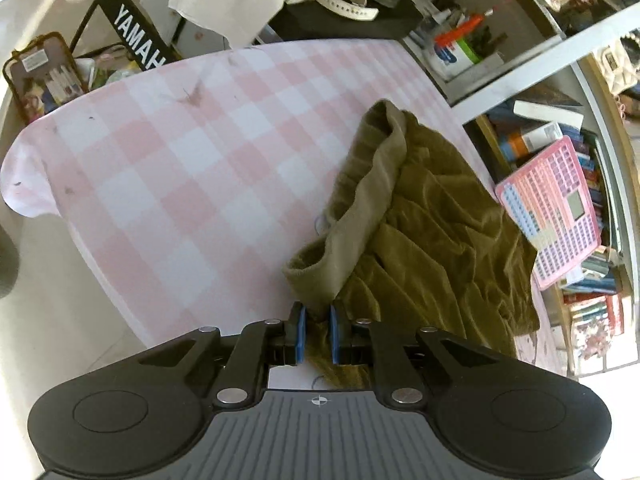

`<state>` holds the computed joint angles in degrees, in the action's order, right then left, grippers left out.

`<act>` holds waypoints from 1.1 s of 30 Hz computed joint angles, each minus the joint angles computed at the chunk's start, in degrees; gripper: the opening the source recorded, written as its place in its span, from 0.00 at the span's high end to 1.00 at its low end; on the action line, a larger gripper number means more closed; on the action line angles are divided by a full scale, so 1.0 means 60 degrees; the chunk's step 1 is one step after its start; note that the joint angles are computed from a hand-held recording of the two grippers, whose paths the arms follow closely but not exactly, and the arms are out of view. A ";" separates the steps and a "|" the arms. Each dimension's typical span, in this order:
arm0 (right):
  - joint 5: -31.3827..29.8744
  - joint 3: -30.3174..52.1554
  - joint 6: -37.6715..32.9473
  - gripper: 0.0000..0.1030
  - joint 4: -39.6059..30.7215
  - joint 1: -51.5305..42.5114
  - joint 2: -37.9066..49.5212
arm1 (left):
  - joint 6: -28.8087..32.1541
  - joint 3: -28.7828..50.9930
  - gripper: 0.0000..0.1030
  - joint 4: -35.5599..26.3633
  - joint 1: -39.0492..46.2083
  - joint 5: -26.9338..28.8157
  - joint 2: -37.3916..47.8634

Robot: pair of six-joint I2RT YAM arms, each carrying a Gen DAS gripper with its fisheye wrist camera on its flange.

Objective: Fold clothes

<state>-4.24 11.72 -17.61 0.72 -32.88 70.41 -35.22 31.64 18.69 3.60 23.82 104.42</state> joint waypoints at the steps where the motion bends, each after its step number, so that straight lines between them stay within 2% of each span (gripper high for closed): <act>1: 0.0054 0.0000 0.0060 0.72 0.0016 0.0109 0.0014 | -0.0048 -0.0036 0.89 0.0099 0.0173 0.0113 0.0017; 11: 0.0955 -0.0197 0.1398 0.73 0.0425 0.1707 -0.0019 | 0.0663 0.0563 0.89 -0.0417 0.0748 0.0492 0.0464; 14: 0.1137 -0.0223 0.1686 0.72 0.0363 0.1849 -0.0110 | 0.0888 0.0774 0.82 -0.0814 0.0906 0.0737 0.0565; 16: 0.1259 -0.0238 0.1878 0.70 0.0319 0.1944 -0.0169 | 0.1458 0.0982 0.77 -0.1349 0.0876 0.0624 0.0448; 18: 0.1381 -0.0252 0.2072 0.66 0.0272 0.2041 -0.0226 | 0.2346 0.1227 0.65 -0.2145 0.0590 -0.0084 0.0057; 20: 0.1504 -0.0263 0.2267 0.53 0.0223 0.2139 -0.0281 | 0.3280 0.1256 0.61 -0.2579 0.0291 -0.0862 -0.0492; 22: 0.1614 -0.0348 0.2539 0.46 -0.0076 0.2337 -0.0739 | 0.4186 0.1095 0.56 -0.2563 0.0089 -0.1240 -0.1128; 23: 0.1672 -0.0396 0.2688 0.43 -0.0274 0.2455 -0.1031 | 0.4601 0.1018 0.52 -0.2474 0.0006 -0.1288 -0.1420; 27: 0.1988 -0.0535 0.3358 0.38 -0.1167 0.3028 -0.2266 | 0.5794 0.1090 0.40 -0.2451 -0.0397 -0.1219 -0.2078; 29: 0.2313 -0.0555 0.3823 0.36 -0.1694 0.3510 -0.2969 | 0.5930 0.1225 0.35 -0.2502 -0.0586 -0.0976 -0.2125; 33: 0.3269 -0.0603 0.5197 0.31 -0.2910 0.4937 -0.4419 | 0.5453 0.1498 0.34 -0.2433 -0.1110 -0.0691 -0.1705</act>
